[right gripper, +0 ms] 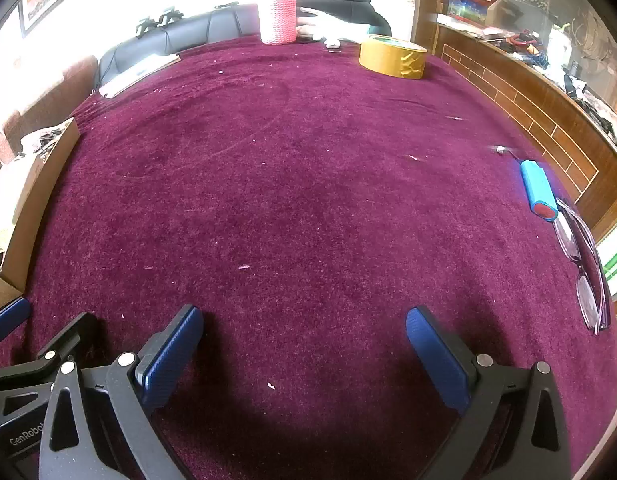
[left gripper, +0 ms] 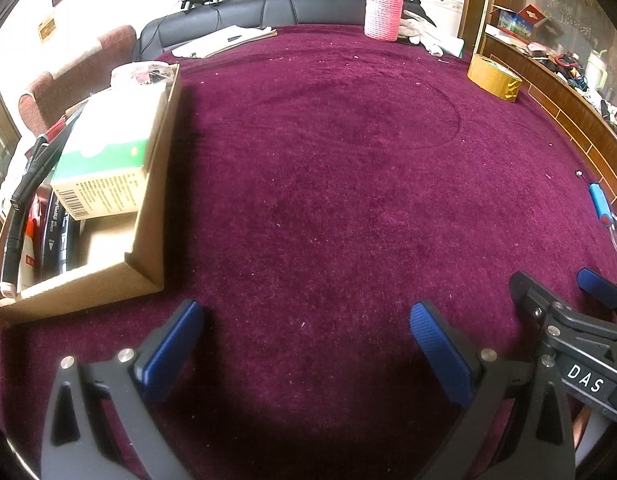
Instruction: Organize objects
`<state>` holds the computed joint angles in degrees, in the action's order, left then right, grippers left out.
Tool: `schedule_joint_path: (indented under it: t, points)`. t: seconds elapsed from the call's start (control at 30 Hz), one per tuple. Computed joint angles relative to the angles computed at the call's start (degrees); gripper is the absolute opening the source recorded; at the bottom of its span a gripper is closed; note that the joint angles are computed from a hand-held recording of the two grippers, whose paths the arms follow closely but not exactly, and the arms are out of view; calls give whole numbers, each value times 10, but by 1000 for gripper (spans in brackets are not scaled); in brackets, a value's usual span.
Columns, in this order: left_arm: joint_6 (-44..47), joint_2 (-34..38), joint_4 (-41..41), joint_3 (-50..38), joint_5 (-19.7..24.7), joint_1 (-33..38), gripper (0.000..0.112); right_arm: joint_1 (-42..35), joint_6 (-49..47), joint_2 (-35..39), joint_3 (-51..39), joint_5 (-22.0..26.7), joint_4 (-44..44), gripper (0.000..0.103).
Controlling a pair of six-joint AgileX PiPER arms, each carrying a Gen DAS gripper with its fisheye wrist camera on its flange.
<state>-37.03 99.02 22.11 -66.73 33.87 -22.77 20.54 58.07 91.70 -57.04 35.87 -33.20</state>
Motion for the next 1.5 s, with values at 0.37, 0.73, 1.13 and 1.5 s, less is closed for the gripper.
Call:
schedule_joint_path:
  t: [0.37,0.73,1.13,1.5]
  points:
    - [7,2,-5,-3,1,-2,103,-1,-2,-1,1,-1,1,103]
    - [8,3,-6,-7,3,-5,103,-2,-2,-1,1,-1,1,103]
    - [-7,-3,1,3,3,-14,103,-1,-2,-3,2,0,0,103]
    - [-25,7,12,8,-10,-22,103,-1,-2,-2,2,-1,0,103]
